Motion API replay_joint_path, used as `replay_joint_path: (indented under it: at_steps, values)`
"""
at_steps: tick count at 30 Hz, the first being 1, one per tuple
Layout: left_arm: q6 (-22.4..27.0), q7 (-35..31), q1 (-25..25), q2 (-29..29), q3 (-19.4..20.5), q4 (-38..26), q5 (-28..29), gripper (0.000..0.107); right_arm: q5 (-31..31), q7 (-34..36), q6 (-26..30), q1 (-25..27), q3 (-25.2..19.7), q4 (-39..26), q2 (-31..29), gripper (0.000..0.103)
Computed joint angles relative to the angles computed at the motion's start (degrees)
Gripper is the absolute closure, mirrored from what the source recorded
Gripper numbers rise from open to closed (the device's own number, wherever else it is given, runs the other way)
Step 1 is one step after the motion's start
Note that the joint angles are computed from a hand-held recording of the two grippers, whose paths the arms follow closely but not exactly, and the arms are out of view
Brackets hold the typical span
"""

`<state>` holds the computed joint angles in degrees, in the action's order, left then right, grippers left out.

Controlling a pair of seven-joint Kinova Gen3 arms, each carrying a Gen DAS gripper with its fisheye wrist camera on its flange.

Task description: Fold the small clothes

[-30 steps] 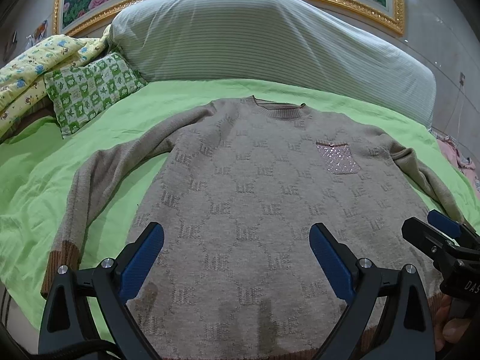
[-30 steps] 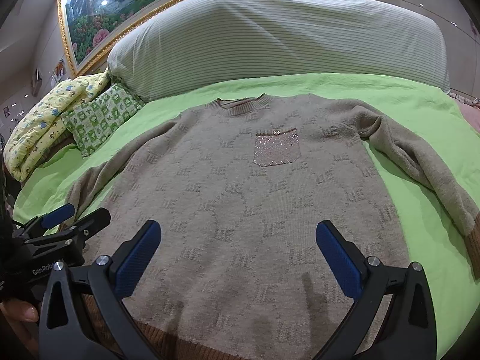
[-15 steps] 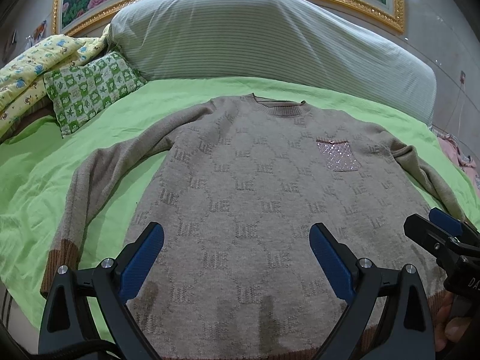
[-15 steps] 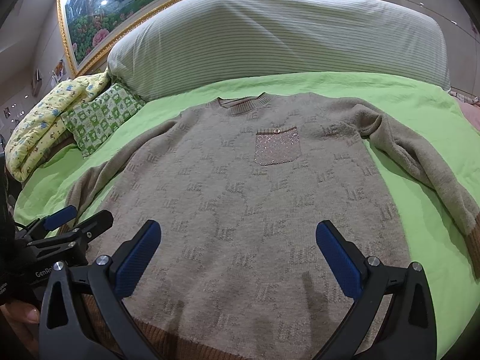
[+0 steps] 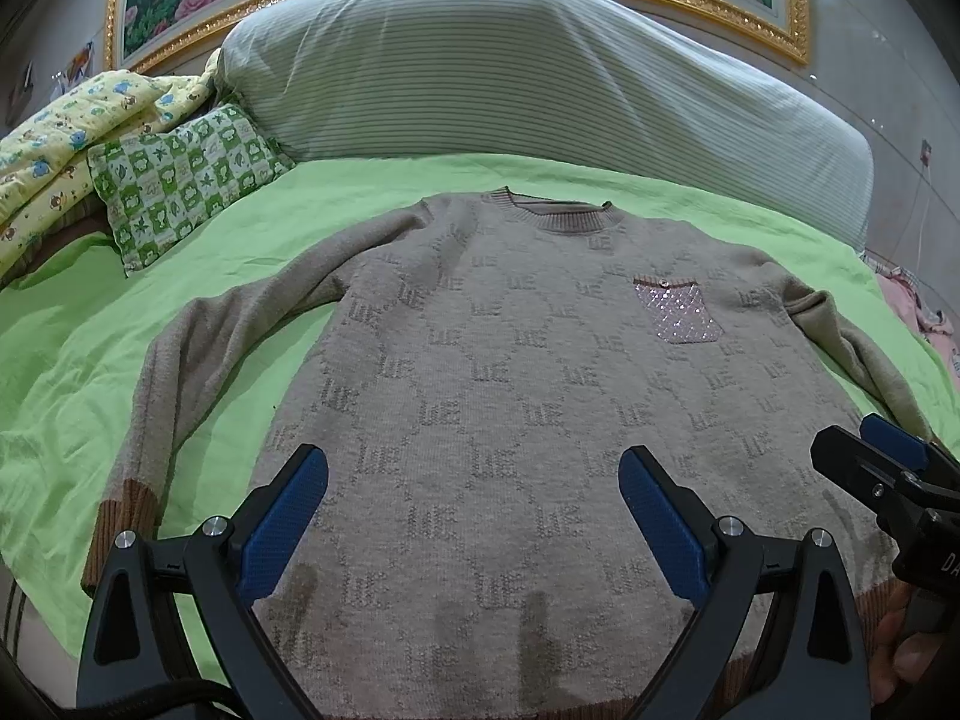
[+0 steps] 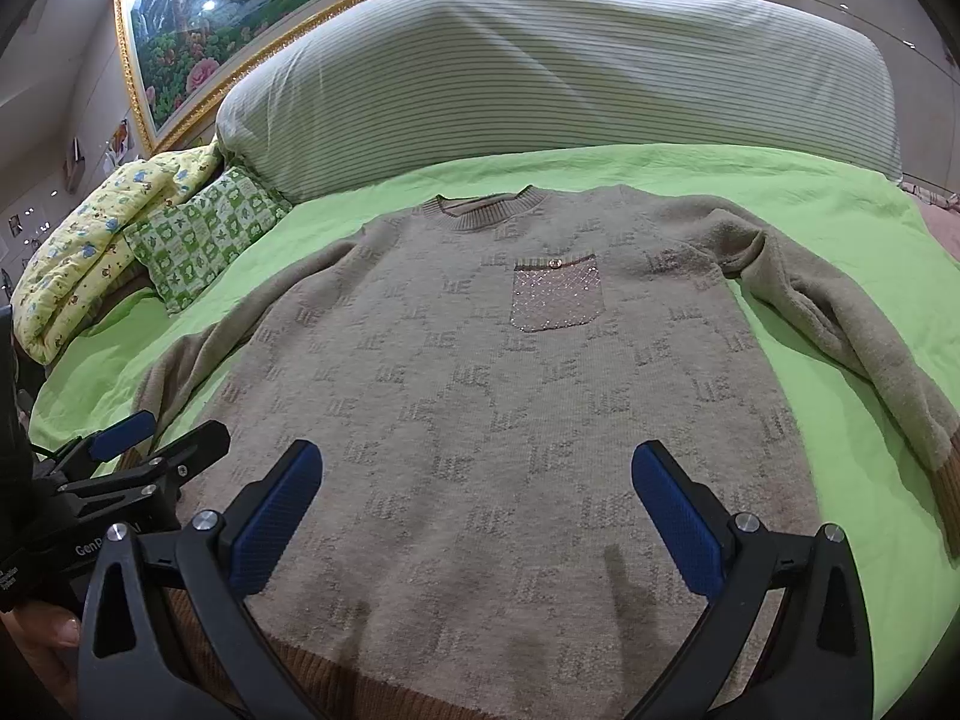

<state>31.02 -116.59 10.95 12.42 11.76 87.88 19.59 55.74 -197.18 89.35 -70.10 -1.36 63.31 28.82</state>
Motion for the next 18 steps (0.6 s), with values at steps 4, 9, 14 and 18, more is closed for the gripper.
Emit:
replay_joint_path:
  at_steps: [4,9,14,18]
  values:
    - [-0.39,-0.54,-0.22,0.14,0.22,0.16,0.56,0.009,1.64,-2.19,-1.22,-0.49,0.37,1.47,-0.22,0.0]
    - [0.48,0.3,0.06,0.67,-0.07,-0.6,0.13,0.009,2.14,-2.76,-1.4,-0.31,-0.09,1.79,-0.27,0.0]
    - [2.65,1.54,0.34,1.73,-0.39,-2.43,-0.8,0.009,-1.4,0.12,1.62,0.91,-1.6,-0.45,-0.36,0.0]
    - [4.22,2.55,0.92,2.53,-0.25,-3.99,-1.61,0.009,-2.04,-2.58,2.84,-0.09,-0.74,1.85,-1.95,0.0]
